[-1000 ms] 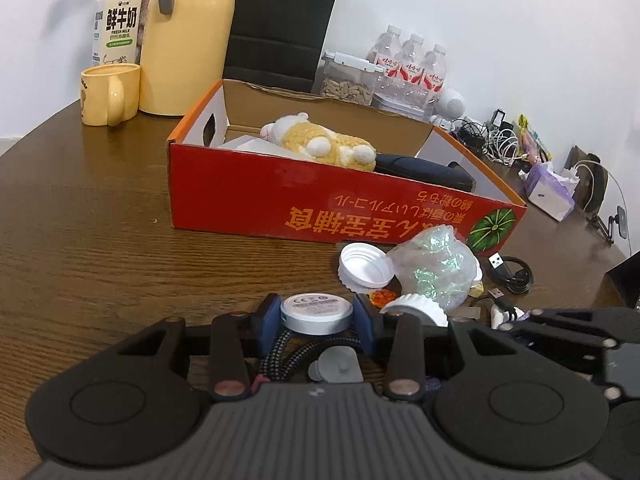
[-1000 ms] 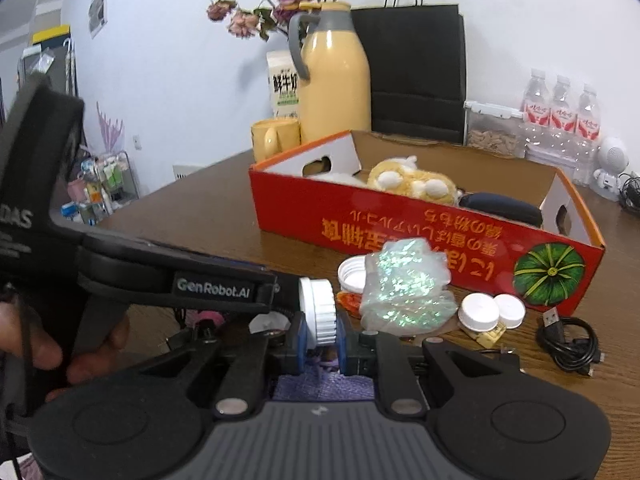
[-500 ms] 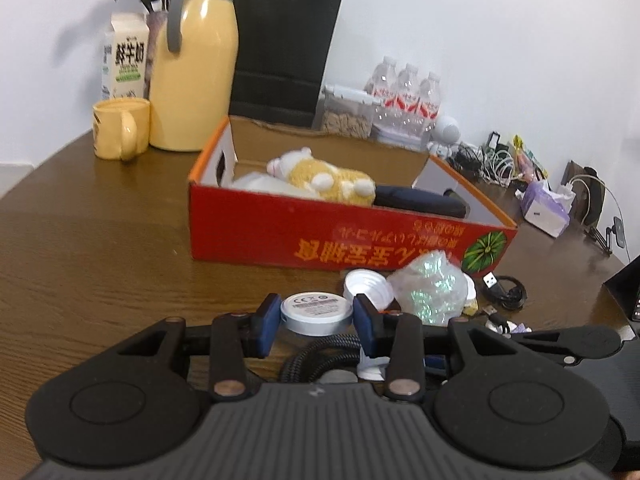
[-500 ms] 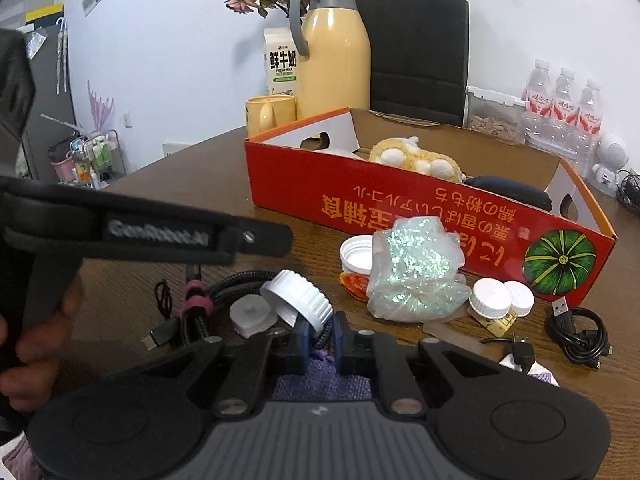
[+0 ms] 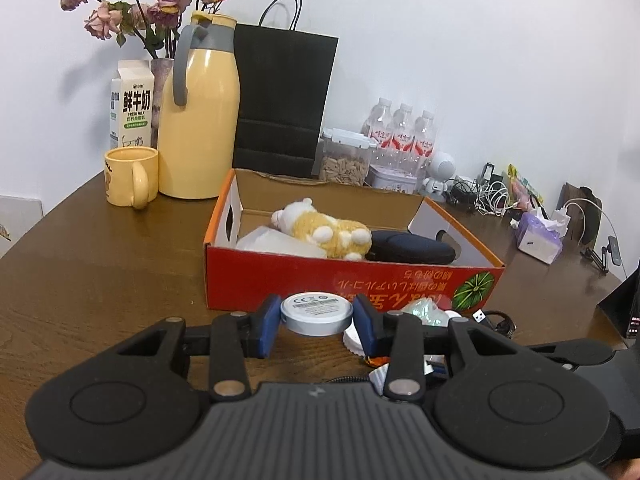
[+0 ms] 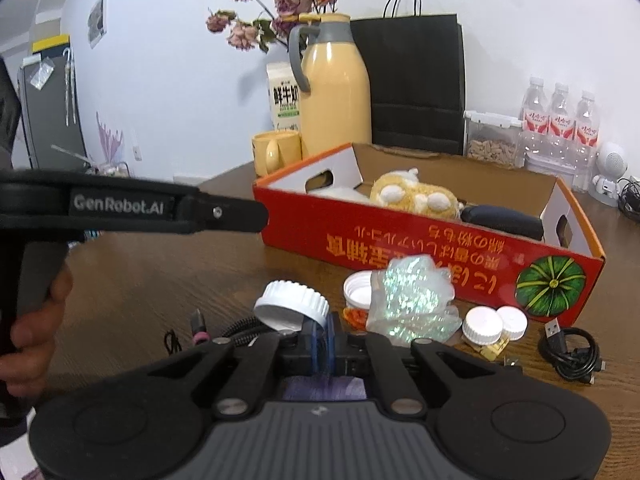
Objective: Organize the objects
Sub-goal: 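Lower the tin lid into the box with the left gripper while the right drops the brush head in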
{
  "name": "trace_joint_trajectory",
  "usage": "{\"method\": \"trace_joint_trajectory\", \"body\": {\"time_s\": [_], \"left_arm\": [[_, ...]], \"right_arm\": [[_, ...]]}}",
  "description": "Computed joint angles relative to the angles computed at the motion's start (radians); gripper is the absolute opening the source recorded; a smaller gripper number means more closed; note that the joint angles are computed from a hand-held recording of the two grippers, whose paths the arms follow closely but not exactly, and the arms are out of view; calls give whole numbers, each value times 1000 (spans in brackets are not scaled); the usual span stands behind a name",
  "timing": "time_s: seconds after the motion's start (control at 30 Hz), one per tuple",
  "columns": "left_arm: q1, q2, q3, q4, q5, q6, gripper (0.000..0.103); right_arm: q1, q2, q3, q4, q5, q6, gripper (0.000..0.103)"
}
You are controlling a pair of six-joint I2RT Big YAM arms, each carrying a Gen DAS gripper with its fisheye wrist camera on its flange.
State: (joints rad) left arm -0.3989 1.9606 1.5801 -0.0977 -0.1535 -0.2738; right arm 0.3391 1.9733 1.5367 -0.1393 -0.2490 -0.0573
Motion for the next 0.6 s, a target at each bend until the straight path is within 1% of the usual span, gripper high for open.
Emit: {"method": "trace_joint_trajectory", "body": {"time_s": [0.4, 0.6], "left_arm": [[1, -2, 13, 10, -4, 4, 40], [0, 23, 71, 9, -4, 28, 40]], "right_arm": [[-19, -21, -16, 58, -17, 30, 4], [-38, -27, -7, 102, 8, 49, 4]]}}
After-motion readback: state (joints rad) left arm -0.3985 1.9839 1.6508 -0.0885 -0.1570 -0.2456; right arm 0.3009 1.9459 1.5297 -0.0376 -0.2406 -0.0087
